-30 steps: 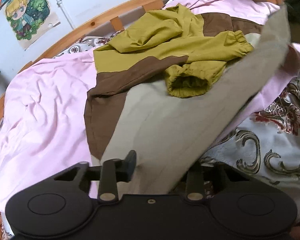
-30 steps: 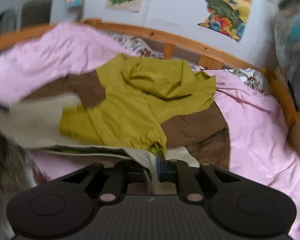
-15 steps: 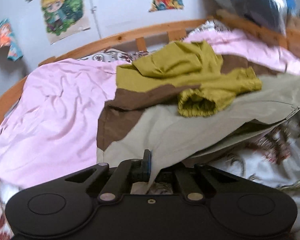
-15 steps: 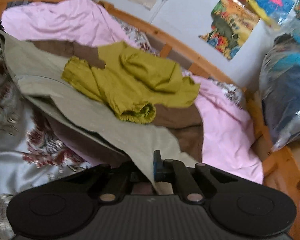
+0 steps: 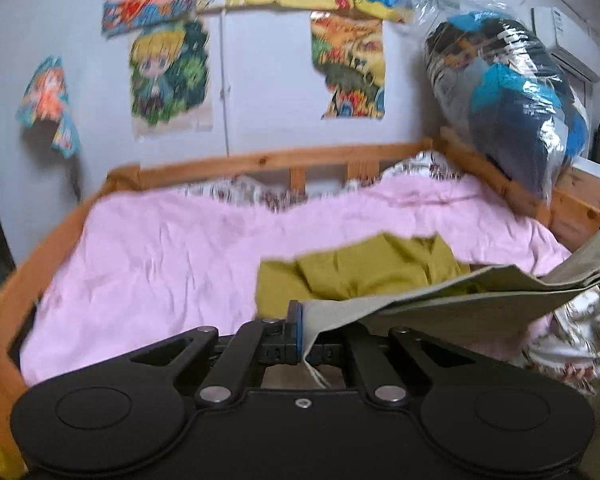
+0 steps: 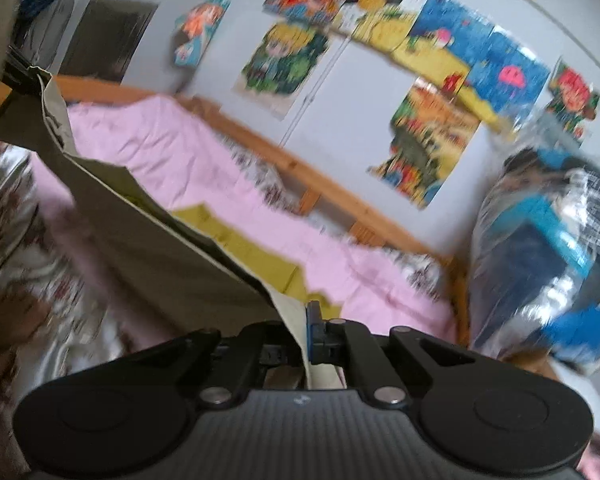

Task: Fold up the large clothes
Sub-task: 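Lift the held beige edge and fold it over the olive jacket with both tools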

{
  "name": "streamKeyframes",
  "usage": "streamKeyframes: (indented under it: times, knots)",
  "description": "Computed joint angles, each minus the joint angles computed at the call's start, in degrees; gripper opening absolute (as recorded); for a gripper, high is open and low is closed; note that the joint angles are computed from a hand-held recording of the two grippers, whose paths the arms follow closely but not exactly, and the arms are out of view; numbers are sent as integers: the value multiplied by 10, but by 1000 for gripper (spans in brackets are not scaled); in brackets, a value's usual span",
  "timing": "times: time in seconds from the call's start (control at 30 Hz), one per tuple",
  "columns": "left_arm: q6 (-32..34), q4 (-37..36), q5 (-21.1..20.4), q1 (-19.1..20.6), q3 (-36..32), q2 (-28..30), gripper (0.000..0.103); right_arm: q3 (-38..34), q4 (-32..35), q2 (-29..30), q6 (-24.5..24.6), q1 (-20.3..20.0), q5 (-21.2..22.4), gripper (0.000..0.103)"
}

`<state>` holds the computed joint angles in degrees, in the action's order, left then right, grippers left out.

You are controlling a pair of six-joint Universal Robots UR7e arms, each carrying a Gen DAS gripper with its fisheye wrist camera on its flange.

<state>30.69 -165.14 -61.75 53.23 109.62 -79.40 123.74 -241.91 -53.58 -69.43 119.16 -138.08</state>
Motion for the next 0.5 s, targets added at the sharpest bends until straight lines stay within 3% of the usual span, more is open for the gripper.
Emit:
streamKeyframes:
  times: [0.17, 0.37, 0.5]
  knots:
    - [22, 17, 25, -2, -136, 122, 0, -118, 51, 17, -61, -45, 35, 2]
    - [97, 22, 66, 27, -349, 320, 0, -308, 212, 69, -33, -130, 51, 2]
    - [115, 74, 71, 63, -526, 452, 0, -426, 282, 128, -40, -182, 69, 2]
